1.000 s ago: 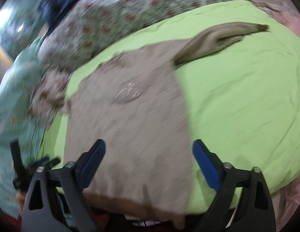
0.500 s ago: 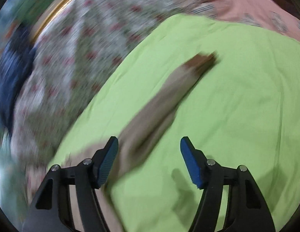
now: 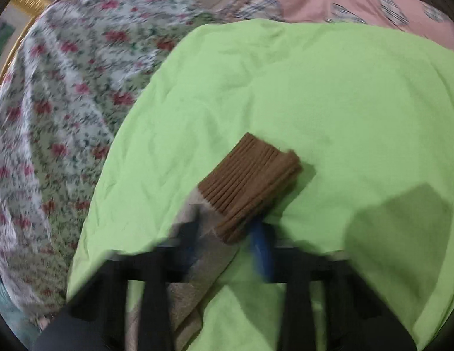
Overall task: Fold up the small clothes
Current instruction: 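Reach the right tool to a brown sleeve cuff and grasp it, then lay the held sleeve across the body and open the right tool while left tool grasps other cuff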
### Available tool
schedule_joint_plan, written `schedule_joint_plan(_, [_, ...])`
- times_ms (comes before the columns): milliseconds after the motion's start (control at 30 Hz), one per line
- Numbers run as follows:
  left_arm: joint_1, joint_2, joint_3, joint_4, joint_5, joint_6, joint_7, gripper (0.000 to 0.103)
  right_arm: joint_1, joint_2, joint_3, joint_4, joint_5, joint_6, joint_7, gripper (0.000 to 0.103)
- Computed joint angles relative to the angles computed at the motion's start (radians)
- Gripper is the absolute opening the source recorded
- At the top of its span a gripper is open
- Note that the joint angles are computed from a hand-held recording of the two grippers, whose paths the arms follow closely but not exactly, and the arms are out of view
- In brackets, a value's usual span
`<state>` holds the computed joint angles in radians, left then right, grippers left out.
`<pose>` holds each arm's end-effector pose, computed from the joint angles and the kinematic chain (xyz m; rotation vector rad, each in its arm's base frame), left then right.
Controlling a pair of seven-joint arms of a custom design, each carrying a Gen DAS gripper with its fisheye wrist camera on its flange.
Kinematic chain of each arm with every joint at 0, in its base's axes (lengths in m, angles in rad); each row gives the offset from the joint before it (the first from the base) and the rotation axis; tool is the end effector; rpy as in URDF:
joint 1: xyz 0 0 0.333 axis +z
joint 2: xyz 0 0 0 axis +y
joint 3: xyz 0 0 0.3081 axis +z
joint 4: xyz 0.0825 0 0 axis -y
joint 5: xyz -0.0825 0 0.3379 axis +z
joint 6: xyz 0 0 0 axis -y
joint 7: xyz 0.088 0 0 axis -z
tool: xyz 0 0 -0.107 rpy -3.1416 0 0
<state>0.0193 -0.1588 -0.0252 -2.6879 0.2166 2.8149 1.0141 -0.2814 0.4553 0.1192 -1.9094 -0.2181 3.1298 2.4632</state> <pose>0.4081 -0.0128 0.3427 -2.3814 1.6565 -0.2910 0.6345 -0.0949 0.3754 -0.8298 2.2730 -0.4470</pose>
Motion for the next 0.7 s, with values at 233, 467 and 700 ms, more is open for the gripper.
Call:
schedule_joint_plan(233, [0.024, 0.010, 0.001, -0.006, 0.044, 0.050, -0.010, 0.100, -0.277, 0.003, 0.404, -0.066, -0.150, 0.159, -0.121, 0.009])
schedule_joint_plan(467, [0.066, 0.011, 0.053, -0.014, 0.047, 0.116, 0.014, 0.100, -0.331, 0.239, 0.784, 0.019, -0.326, 0.113, -0.184, 0.009])
schedule_joint_plan(700, [0.053, -0.012, 0.154, -0.043, -0.108, 0.169, 0.164, 0.100, -0.043, 0.547, 0.904, 0.297, -0.297, -0.060, -0.387, 0.009])
